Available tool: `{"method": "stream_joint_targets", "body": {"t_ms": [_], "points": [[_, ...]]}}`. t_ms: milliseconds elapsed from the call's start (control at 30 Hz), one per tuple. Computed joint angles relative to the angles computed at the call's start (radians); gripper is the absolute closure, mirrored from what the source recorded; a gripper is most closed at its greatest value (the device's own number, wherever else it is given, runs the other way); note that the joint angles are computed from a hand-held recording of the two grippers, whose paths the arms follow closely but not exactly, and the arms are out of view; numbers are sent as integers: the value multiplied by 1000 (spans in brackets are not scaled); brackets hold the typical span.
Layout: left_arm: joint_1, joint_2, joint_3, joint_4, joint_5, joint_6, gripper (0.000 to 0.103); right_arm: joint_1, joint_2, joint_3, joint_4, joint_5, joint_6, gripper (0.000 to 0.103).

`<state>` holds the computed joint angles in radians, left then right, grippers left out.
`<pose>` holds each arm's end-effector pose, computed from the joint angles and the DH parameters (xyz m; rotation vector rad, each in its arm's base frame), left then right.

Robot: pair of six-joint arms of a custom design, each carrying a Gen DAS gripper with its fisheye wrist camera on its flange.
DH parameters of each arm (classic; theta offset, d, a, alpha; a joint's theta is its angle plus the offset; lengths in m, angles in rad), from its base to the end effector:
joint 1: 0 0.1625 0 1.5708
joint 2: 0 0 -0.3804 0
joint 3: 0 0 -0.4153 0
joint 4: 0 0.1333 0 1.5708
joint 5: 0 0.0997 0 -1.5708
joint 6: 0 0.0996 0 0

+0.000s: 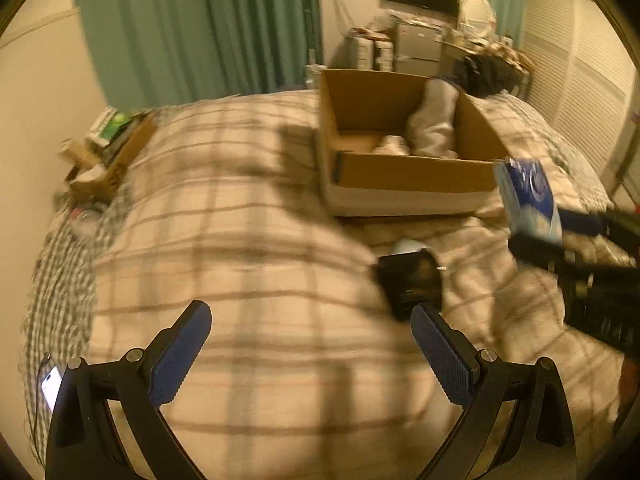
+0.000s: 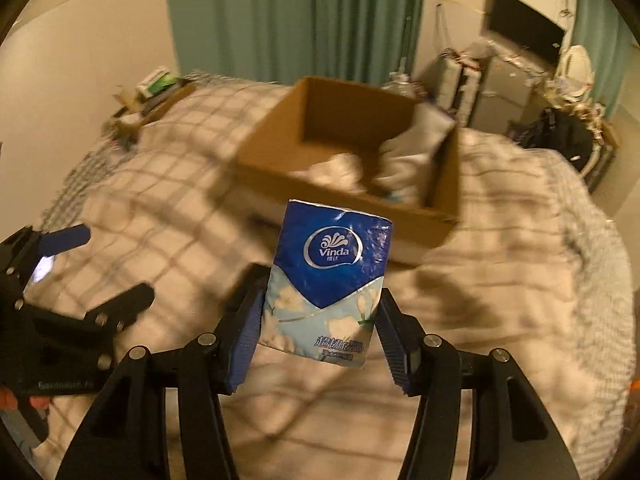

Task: Organize objects
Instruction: 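Grasp the black cup with the left gripper while the right gripper holds the tissue pack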

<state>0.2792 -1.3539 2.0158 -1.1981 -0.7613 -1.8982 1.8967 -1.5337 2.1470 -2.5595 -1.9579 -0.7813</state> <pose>-0.3292 -0.3081 0.1579 -0.1307 2.0325 -0.8746 0.2444 -0.4244 0.2544 1.3137 -2.3137 0.3743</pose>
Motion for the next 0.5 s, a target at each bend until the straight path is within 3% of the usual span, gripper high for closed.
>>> {"method": "stream_joint_targets", "body": {"t_ms": [167, 267, 500], "points": [[71, 104, -36, -190, 36, 180, 0, -31, 31, -26, -85, -43, -33, 48], [110, 157, -50, -258, 40, 230, 0, -57, 48, -9, -146, -69, -61, 48], [193, 214, -64, -333, 26, 315, 11, -97, 53, -8, -97, -47, -60, 48]]}}
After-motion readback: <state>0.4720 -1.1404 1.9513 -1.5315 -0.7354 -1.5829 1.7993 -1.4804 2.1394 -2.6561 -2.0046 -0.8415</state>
